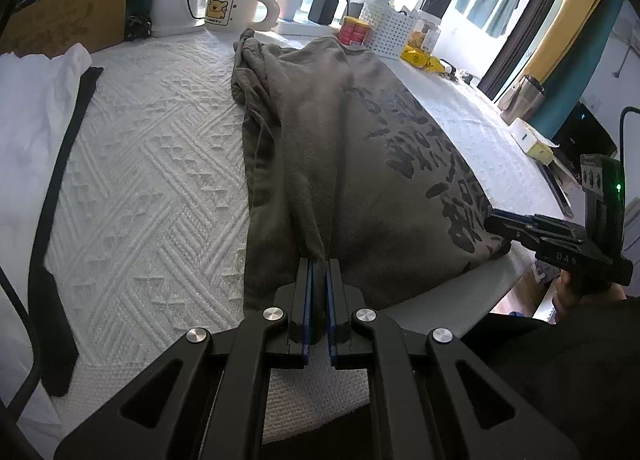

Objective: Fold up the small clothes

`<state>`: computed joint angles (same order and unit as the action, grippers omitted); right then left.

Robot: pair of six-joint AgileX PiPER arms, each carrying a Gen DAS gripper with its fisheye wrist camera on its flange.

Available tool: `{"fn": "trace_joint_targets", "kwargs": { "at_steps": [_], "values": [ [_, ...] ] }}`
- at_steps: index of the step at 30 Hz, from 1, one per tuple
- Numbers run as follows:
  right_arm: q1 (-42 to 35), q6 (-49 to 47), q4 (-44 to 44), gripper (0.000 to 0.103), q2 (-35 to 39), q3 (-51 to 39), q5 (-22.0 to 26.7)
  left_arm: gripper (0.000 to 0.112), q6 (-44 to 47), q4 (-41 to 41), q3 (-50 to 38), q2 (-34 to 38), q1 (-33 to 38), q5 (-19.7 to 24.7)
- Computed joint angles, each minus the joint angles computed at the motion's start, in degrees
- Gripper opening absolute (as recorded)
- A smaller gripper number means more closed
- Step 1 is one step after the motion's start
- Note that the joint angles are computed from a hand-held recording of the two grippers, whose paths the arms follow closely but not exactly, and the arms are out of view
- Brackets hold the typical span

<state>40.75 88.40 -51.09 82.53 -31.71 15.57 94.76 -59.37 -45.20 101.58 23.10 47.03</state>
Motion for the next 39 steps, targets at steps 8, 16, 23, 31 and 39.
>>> {"fn": "trace_joint_targets", "kwargs": {
  "at_steps": [8, 16, 23, 31, 39],
  "values": [
    [4.93, 11.20, -9.86, 0.026, -0.50, 1.53, 3.52, 0.007, -0.10, -0.74, 1.44, -0.96, 1.25, 0.51],
    [2.59, -2.59, 0.27, 0.026, -2.43, -0.78, 5.17, 0.026, -13.88, 6.43, -4.05, -3.60, 1.21, 3.78],
    [-5.71, -17.79, 9.88, 0.026, -2.89, -3.79, 3.63, 0.053, -17.88, 2.88, -10.20, -2.07, -0.72, 4.82],
    [-16.03, -39.49, 24.55, 0.026, 2.88, -10.44, 0.24, 0.053, -26.22, 4.76, -19.43, 4.61, -9.00, -1.42],
    [-22.66, -56.23, 36.91, 0.026, 9.06, -16.37, -2.46, 0.053, -34.36, 8.02, -29.60, 10.71, -13.89, -1.66]
  ]
}}
